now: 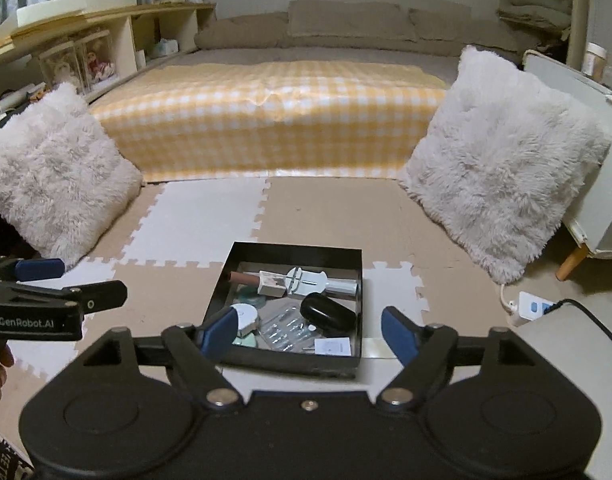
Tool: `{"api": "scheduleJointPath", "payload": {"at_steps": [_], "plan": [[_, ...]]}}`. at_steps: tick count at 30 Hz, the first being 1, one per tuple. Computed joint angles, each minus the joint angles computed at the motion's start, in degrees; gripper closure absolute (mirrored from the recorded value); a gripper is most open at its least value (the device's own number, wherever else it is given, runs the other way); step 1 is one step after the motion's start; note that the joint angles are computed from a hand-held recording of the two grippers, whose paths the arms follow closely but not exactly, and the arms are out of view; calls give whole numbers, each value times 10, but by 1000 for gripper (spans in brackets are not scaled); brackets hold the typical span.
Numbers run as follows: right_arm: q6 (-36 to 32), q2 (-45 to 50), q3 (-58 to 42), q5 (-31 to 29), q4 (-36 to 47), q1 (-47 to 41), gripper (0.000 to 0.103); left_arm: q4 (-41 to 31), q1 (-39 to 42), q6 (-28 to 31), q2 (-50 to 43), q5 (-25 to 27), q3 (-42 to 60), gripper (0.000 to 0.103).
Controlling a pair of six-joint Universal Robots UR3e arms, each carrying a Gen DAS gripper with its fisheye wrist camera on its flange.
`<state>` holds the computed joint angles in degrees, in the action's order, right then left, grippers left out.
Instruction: Organize rigid objects
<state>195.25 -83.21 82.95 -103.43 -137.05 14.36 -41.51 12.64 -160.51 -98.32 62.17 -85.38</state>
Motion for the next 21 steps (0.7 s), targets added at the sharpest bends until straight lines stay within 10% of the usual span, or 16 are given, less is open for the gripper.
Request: {"api": "scheduleJointPath", "payload": {"at_steps": [21], "plan": [[81,-61,162,-145,-123,100,0,102,85,68,155,-60,-226,0]]}}
